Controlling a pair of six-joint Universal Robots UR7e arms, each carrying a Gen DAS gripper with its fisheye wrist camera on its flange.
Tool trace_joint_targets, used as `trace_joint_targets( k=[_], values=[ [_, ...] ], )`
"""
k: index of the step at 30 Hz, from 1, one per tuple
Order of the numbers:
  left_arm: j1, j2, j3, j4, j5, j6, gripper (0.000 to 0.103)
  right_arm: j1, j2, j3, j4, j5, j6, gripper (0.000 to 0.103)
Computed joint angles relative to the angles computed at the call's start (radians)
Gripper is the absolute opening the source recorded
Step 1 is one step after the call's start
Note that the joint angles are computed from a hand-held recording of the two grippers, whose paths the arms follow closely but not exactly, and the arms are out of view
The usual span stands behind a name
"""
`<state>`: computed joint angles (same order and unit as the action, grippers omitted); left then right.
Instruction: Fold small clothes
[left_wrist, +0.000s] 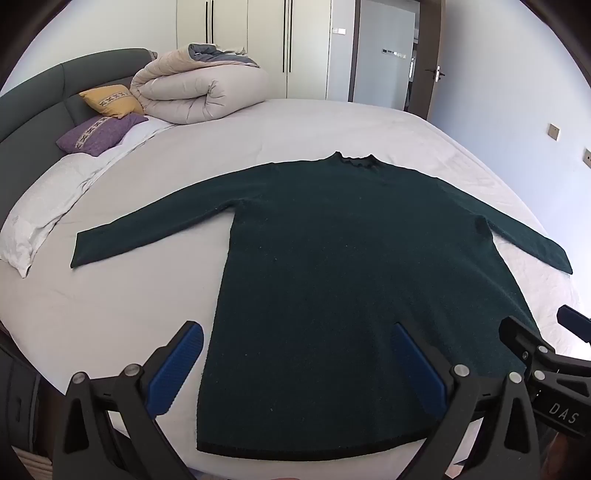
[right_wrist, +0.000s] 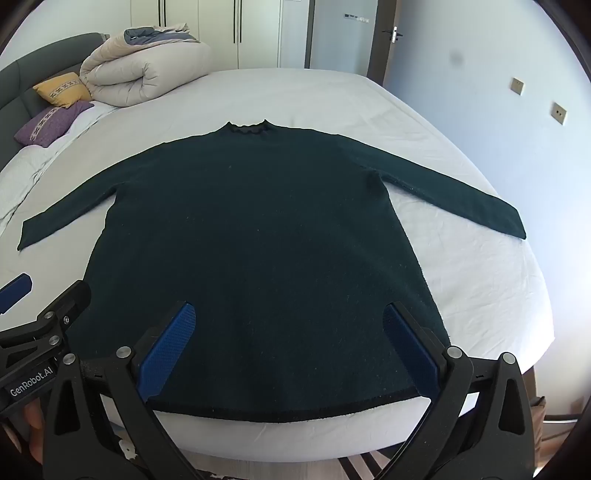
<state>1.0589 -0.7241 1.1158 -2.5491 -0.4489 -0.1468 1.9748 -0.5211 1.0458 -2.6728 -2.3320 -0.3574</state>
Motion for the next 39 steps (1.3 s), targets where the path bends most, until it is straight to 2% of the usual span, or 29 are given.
trace_joint_targets(
  k=[8,12,39],
  values=[
    [0.002,-0.005,-0.015,0.061,-0.011,-0.051,0.103,0.002,-0.001,0.007,-0.015,-0.007,-0.018,0.103],
    [0.009,-0.023,0.024,0.011,-0.018,-0.03,0.103,0.003,-0.009,0.019,-0.014,-0.009,-0.019,0.103],
    [0.013,-0.026,0.035,0.017,-0.025,-0.051,0.103,0.003,0.008,0.006,0.001,-0.02,-0.006,0.103]
  ],
)
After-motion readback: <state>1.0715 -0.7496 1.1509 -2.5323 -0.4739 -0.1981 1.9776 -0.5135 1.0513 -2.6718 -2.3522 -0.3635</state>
